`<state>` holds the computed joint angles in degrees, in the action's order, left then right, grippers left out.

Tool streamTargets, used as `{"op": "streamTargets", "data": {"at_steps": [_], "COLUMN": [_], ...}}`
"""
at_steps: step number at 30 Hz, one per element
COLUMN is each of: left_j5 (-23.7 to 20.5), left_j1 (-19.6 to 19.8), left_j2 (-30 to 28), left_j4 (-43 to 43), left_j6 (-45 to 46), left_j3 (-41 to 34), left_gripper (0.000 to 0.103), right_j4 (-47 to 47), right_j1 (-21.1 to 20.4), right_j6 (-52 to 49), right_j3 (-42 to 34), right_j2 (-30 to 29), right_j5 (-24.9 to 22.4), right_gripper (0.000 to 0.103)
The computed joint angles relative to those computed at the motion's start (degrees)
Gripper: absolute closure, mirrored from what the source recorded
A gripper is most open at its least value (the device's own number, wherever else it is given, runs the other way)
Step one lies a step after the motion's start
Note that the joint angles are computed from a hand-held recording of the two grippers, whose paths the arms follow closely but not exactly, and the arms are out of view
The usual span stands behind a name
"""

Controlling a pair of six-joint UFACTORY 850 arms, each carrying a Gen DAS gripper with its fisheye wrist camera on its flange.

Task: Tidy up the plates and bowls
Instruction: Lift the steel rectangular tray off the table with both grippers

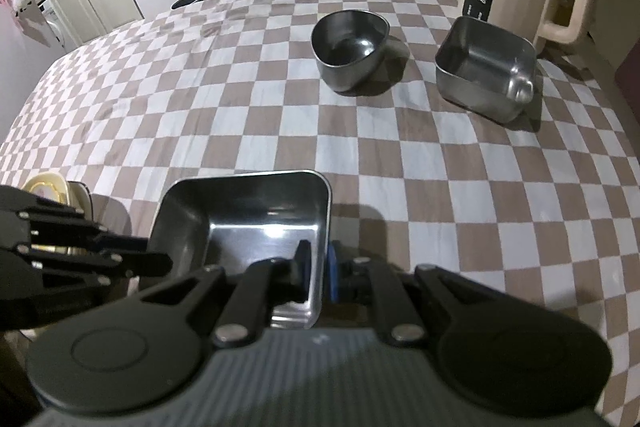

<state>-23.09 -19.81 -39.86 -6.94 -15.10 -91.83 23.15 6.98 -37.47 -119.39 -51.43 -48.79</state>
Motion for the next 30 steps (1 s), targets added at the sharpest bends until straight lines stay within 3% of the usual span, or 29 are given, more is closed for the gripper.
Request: {"op": "streamTargets", "data": {"at_steps": [23,29,30], "left_j5": [0.1,0.6,0.4], "left_j1": [-0.2,0.0,0.1], "left_j2": [-0.3,-0.3,-0.3], "left_j4": [0.6,-1.5,-1.8], "left_j6": [0.0,2.5,2.7], "left_j3": [-0.3,-0.1,-0.1], "left_gripper": [0.089,0.081,0.075], "right_j4": [-4.7,-4.0,-3.8], "right_j1": [0.8,0.6,0.6], "right_j6": [2.5,2.2,1.8], "right_j3": [-2.6,-4.8,-4.9], "right_j2": [-1.9,-3.3,-3.3], "right_j5": [-2.9,-6.0,-6.4], "right_gripper": [0.088,0.085,0.084]}}
